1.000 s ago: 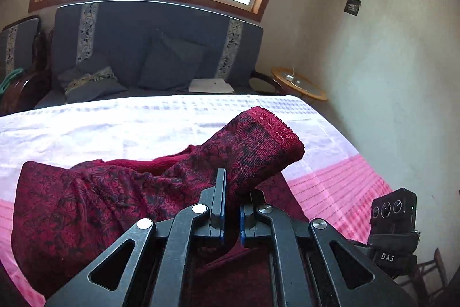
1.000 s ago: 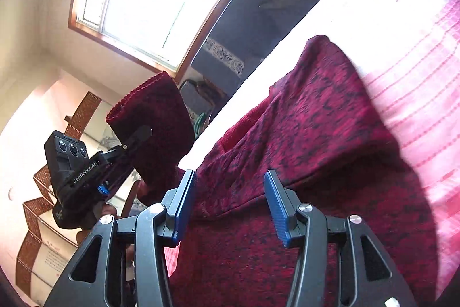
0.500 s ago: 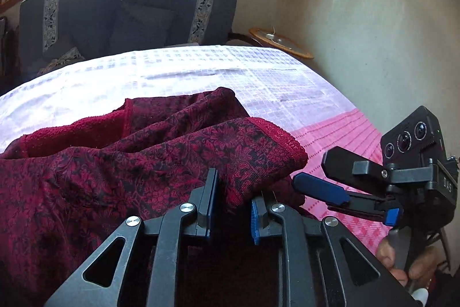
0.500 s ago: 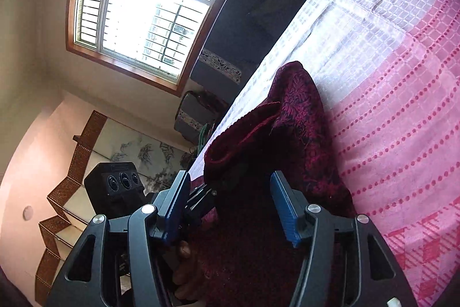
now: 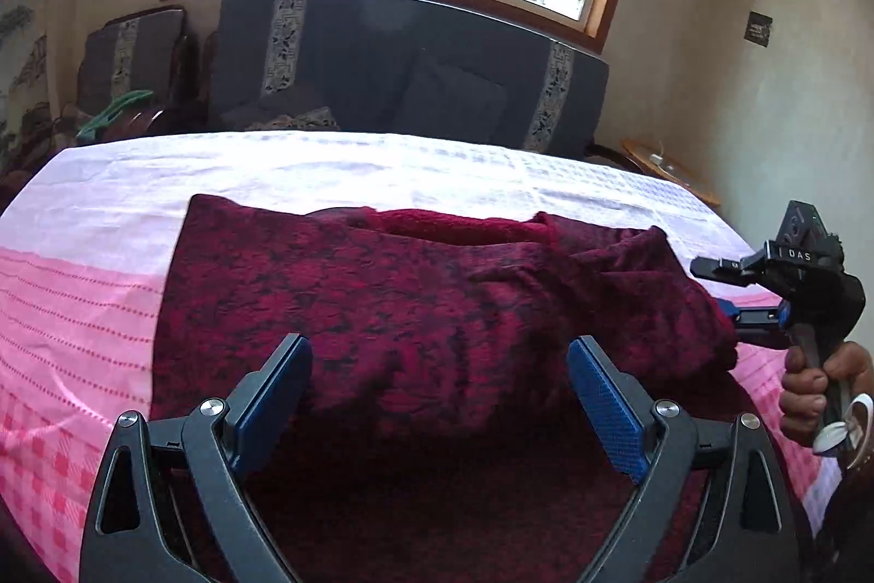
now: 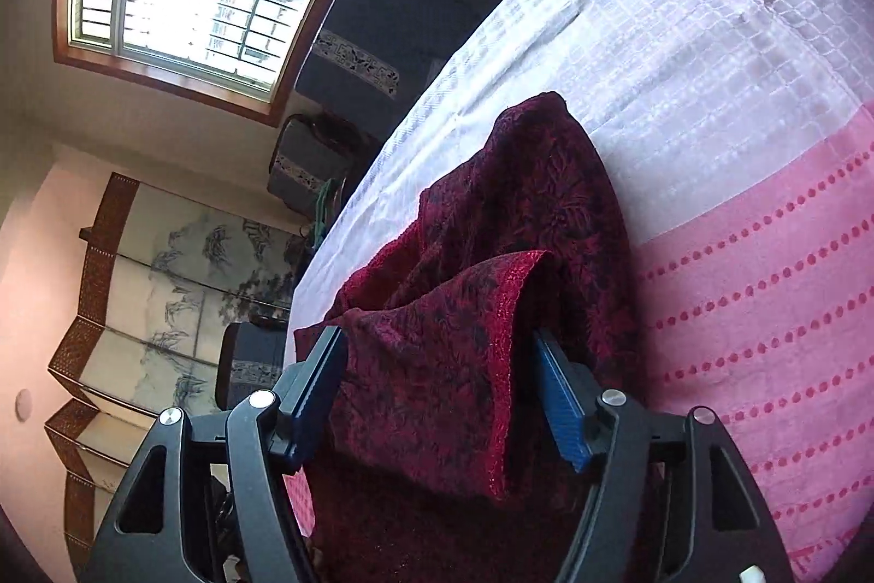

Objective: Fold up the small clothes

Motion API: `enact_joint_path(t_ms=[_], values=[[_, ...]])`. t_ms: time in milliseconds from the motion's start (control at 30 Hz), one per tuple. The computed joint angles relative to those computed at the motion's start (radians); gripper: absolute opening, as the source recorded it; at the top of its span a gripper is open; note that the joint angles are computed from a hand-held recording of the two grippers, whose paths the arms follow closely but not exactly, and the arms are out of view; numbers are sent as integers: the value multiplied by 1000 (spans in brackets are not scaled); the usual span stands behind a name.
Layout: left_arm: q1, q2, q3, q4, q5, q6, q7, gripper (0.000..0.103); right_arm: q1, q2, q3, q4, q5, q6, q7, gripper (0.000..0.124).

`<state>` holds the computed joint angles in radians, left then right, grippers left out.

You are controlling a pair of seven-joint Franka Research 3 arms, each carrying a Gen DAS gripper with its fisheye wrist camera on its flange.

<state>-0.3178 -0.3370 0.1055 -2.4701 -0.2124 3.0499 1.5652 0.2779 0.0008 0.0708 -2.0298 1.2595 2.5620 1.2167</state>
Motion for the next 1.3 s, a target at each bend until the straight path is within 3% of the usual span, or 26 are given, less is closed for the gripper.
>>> enact_joint_path(t_ms=[33, 100, 167, 267, 333, 400, 467, 567, 667, 700, 733, 800, 867, 900, 1000, 1100, 1167, 1200, 1233, 1300], values=[[47, 6, -18, -13, 18, 13, -27, 94, 1, 17, 1, 22, -53, -11, 27, 4], [58, 13, 17, -21, 0, -9, -56, 93, 14, 31, 12, 52, -239, 22, 116, 5], [-39, 2, 126, -33, -133, -6, 5, 93, 31, 12, 23, 54, -394, 109, 157, 4], [-71, -10, 155, -54, -195, 41, 36, 93, 43, -27, 26, 38, -462, 248, 161, 4], [-8, -10, 100, -61, -146, 23, 5, 93, 35, -25, 21, 22, -599, 268, 266, 4], [59, 1, 41, -54, -92, -4, -38, 93, 31, -2, 12, 19, -609, 244, 274, 4], [170, 8, -54, -48, 14, -32, -147, 93, 23, 26, 7, 14, -607, 211, 281, 4], [223, 13, -91, -42, 71, -57, -227, 93, 6, 44, 19, 1, -409, 210, 137, 5], [192, 13, -56, -44, 34, -55, -221, 93, -19, 32, 16, -3, -128, 163, -23, 8], [230, -2, -90, -59, 68, -35, -262, 93, -24, 15, 11, -16, -79, 162, -46, 9], [255, -20, -109, -72, 96, -10, -292, 93, -23, -7, 7, -33, -61, 185, -54, 11], [242, -64, -98, -102, 118, 56, -314, 93, -14, -56, 2, -71, -55, 251, -71, 11], [283, -84, -141, -100, 177, 99, -341, 93, 2, -88, -9, -76, -29, 256, -144, 11], [312, -80, -169, -81, 212, 97, -349, 93, 8, -91, -14, -66, -45, 231, -160, 11], [315, -10, -182, 18, 301, 56, -332, 93, 22, -55, -12, 1, -142, 137, -161, 11], [491, 93, -342, 133, 541, -20, -439, 93, 36, 19, 16, 68, -485, 96, 29, 10], [525, 170, -366, 202, 642, -86, -478, 93, 47, 62, 21, 92, -660, 88, 131, 10], [512, 202, -343, 228, 699, -117, -523, 93, 53, 78, 17, 97, -751, 92, 199, 6], [533, 223, -350, 237, 686, -130, -522, 93, 55, 87, 12, 93, -809, 106, 245, 0], [469, 255, -274, 252, 448, -183, -404, 93, 38, 90, 20, 74, -748, 134, 225, 0]])
